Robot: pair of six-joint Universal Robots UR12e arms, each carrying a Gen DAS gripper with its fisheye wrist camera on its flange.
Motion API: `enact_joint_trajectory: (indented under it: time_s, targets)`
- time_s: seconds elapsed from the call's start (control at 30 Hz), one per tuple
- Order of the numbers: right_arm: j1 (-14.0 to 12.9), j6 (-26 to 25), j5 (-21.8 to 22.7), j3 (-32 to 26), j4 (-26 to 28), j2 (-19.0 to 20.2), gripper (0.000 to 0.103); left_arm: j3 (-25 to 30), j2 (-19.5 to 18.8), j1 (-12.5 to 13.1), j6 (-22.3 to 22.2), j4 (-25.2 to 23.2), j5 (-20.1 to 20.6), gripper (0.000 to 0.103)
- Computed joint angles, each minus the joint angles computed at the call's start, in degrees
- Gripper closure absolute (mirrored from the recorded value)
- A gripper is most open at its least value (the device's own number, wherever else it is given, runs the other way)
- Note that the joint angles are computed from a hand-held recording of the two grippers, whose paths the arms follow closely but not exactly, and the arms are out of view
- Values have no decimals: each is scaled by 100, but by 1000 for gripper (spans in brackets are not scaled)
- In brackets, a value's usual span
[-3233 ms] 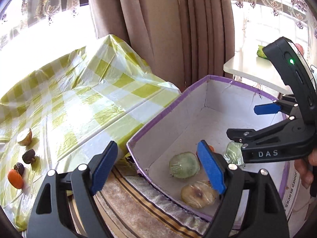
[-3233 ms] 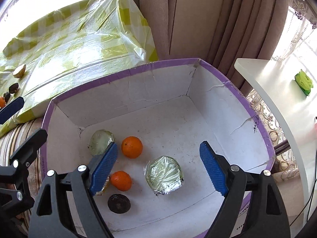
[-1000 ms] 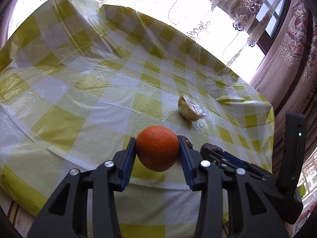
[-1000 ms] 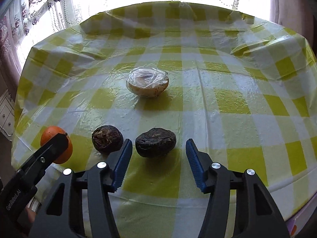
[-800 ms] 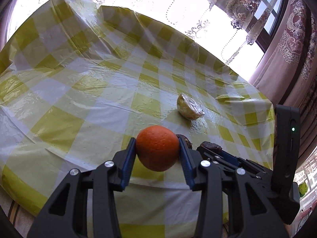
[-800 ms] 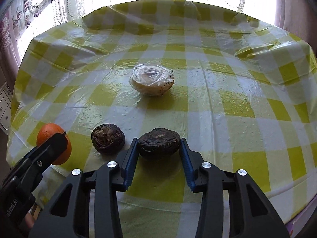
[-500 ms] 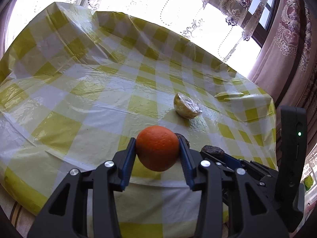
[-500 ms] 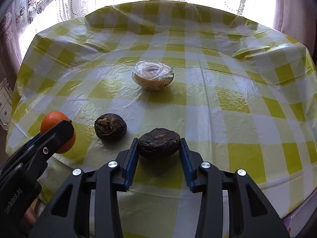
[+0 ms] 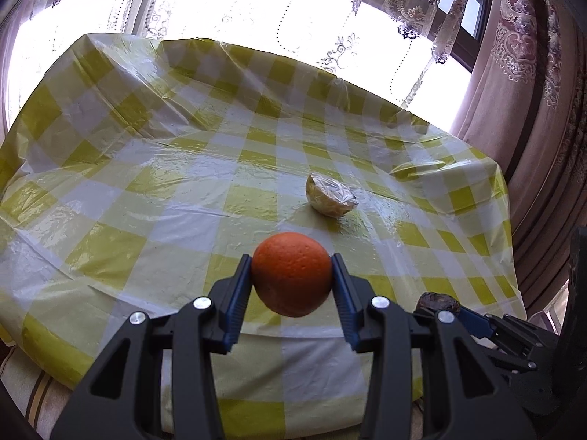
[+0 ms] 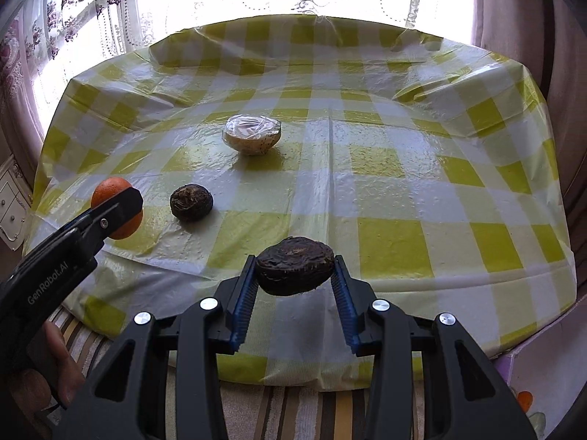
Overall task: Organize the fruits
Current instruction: 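Carry the orange and brown fruit into the box and open both tools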
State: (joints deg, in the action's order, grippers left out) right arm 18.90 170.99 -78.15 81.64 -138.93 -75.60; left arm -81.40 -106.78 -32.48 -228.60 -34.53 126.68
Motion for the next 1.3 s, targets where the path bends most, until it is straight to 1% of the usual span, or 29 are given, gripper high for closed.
enact_joint_trajectory:
  time_s: [0.2, 0.37, 0.5, 0.73, 0.9, 1.07, 1.23, 1.3]
  targets:
    - [-151, 70, -58, 193, -18, -194, 63, 147, -73, -72, 142, -49, -81, 60]
    - [-329, 142, -106, 376, -49, -378, 63, 358, -201, -148, 384, -75, -204, 60]
    - [-530, 237, -94, 517, -57, -526, 63, 617, -374, -221, 658, -153, -360, 60]
    - [-911, 458, -166, 770, -211, -778, 63, 1254, -804, -388, 1340, -335, -700, 60]
    - [-1185, 621, -331, 920, -236, -909, 63, 1725, -1121, -518, 1856, -453, -981, 60]
    - [-1436, 726, -544, 1073, -188, -1013, 63, 2182, -1430, -625, 2360, -625, -1299, 60]
    - [-1641, 751, -860, 1218, -86, -1089, 63, 2637, -1726, -701, 2820, -854, -1623, 60]
    - [-1710, 778, -1007, 1260, -35, -1104, 63, 2840, -1852, -730, 3069, -993, -1773, 60]
